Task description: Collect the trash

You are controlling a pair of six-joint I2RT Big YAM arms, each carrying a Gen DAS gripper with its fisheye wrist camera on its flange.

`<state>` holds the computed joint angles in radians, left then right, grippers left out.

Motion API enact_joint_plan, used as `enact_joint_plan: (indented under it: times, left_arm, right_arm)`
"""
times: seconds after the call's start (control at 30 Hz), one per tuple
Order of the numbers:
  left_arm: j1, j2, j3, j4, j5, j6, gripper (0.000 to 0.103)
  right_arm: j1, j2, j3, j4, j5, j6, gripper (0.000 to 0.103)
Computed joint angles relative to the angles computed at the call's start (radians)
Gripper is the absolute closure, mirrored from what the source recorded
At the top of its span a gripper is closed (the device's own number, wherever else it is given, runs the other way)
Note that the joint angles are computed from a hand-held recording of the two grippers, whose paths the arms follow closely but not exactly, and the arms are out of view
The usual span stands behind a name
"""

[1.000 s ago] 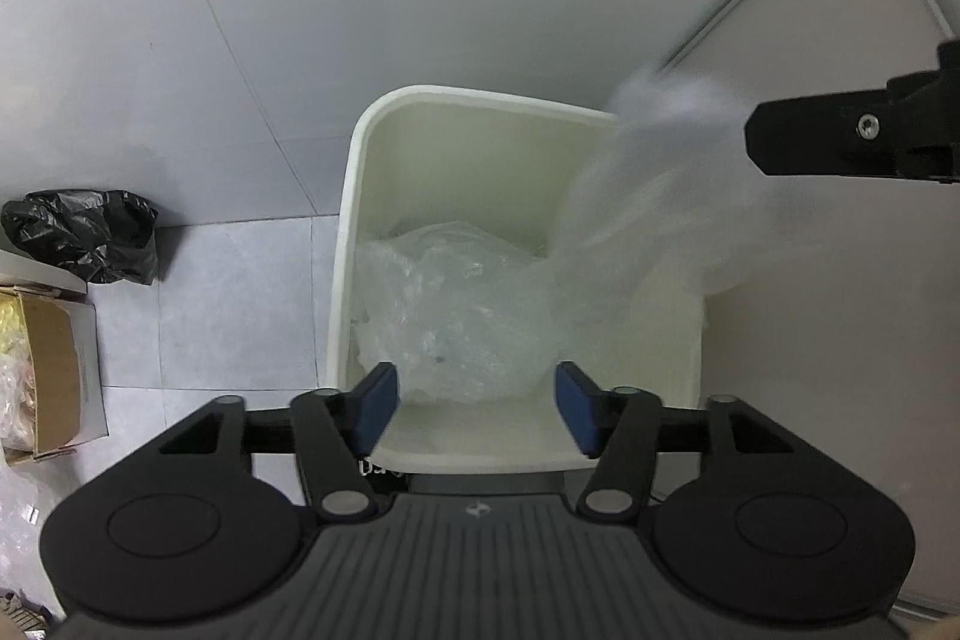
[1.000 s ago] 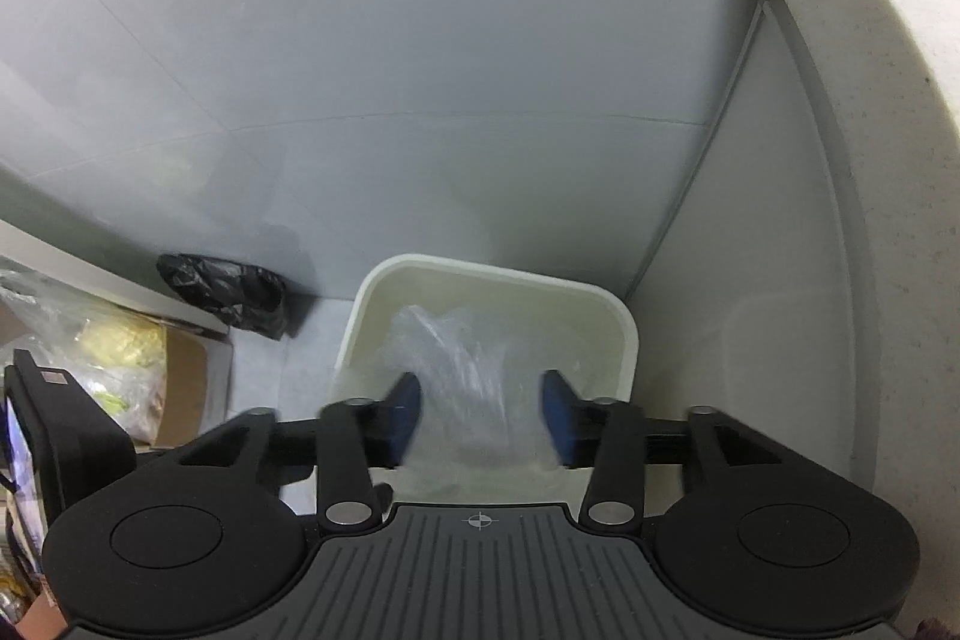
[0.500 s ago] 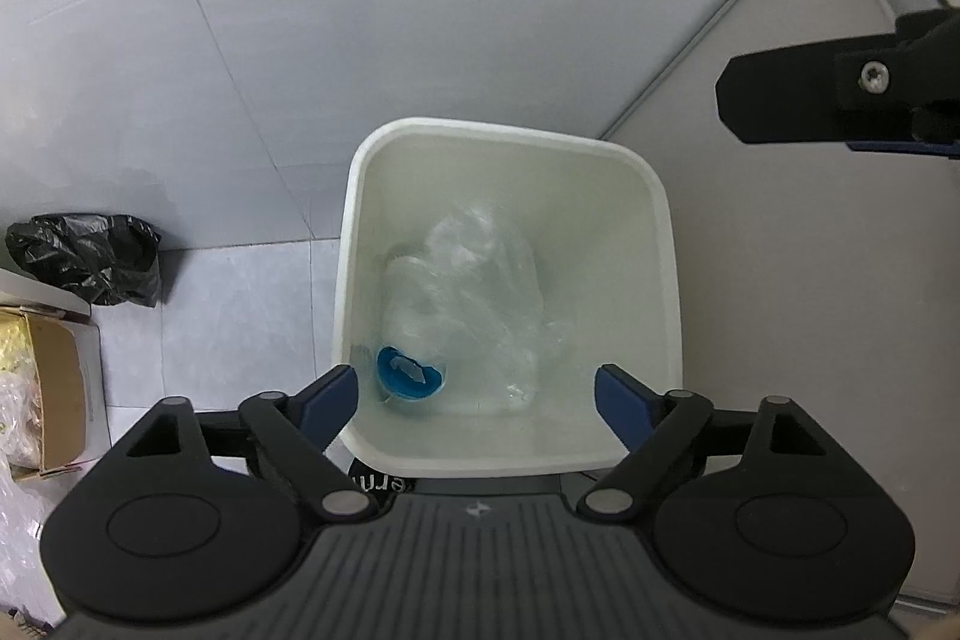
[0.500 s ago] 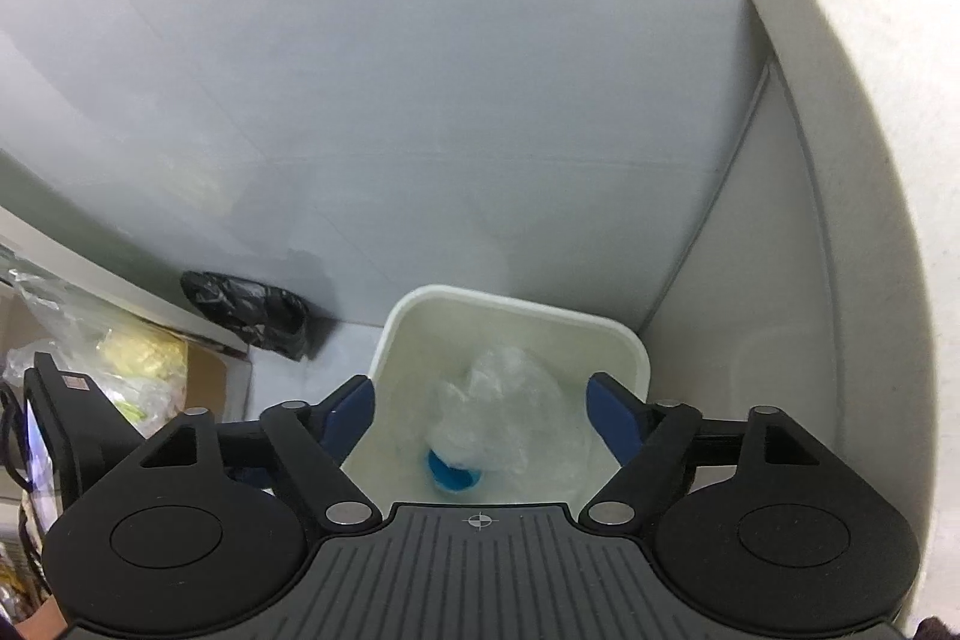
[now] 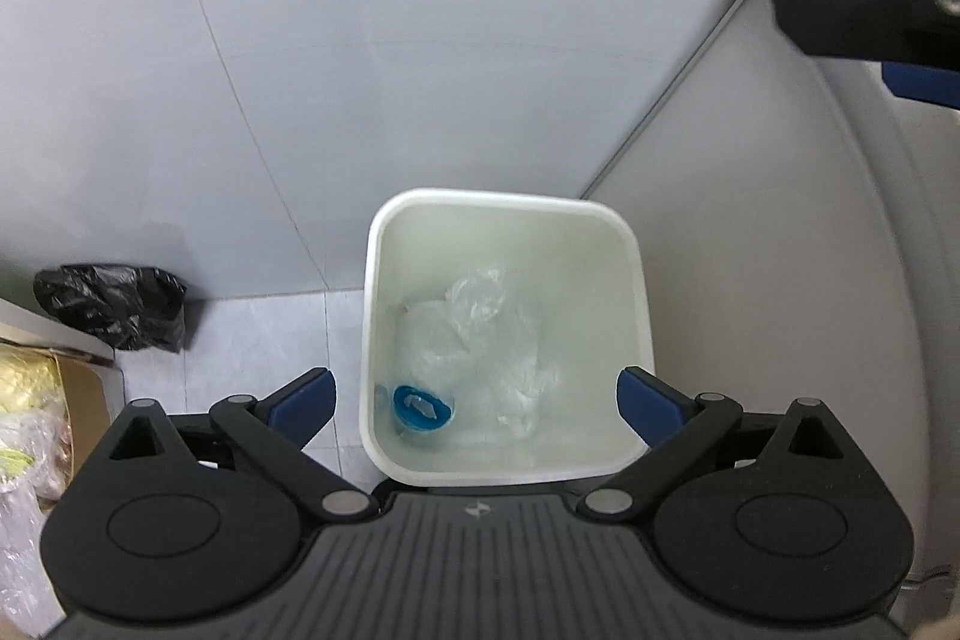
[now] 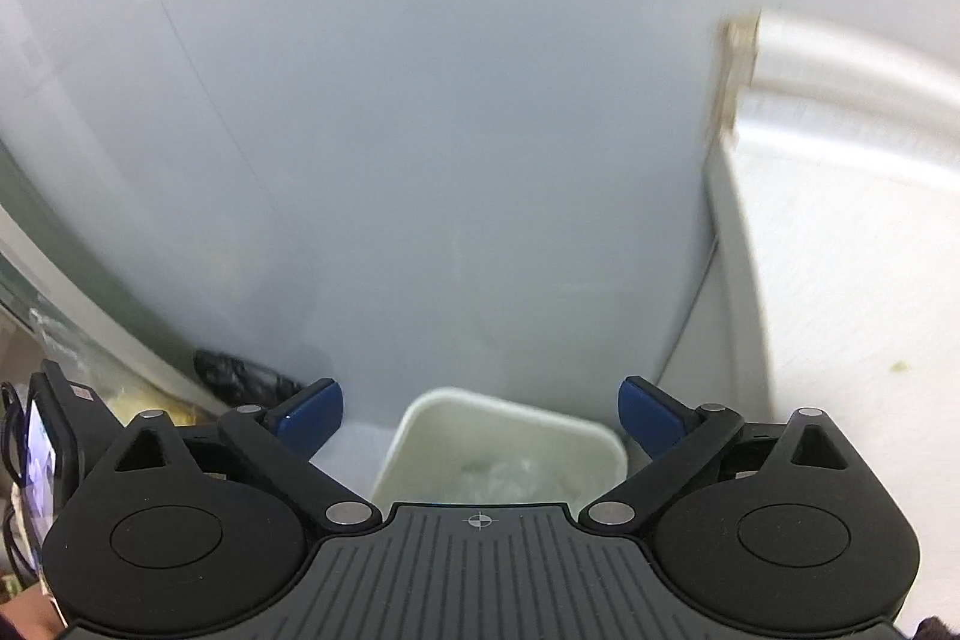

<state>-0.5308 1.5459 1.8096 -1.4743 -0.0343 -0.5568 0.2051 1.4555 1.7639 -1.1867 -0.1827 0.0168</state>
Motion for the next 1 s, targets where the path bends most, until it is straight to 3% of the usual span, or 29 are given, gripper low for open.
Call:
enact_joint_plan:
  times: [0.13,0.37,0.47,0.63,0.73,1.0]
  left_arm:
    - [-0.005,-0.008,0.025,-0.007,-0.018,0.007,0.002]
    - [-0.022,-0.011,0.083,-0.016,-0.046,0.014,0.001]
    - [-0.033,-0.005,0.116,-0.021,-0.054,0.022,0.001]
    - [-0.065,0.034,0.212,-0.036,-0.062,0.038,0.001]
    - [-0.086,0.075,0.308,-0.06,-0.062,0.06,0.001]
    - [-0.145,0.256,0.656,-0.137,-0.044,0.105,0.001]
  right_arm:
    - [-0.016,-0.04,0.001,0.013,-0.028,-0.014,0.003]
    - [-0.059,-0.131,-0.043,0.08,0.037,-0.006,0.0]
    - [-0.084,-0.13,-0.005,0.002,0.059,0.015,0.0]
    - [-0.207,-0.14,0.041,-0.097,-0.026,0.022,0.0]
    - [-0.269,-0.159,0.05,-0.111,-0.002,0.012,0.0]
    - [-0.481,-0.264,-0.017,-0.021,-0.018,-0.107,0.0]
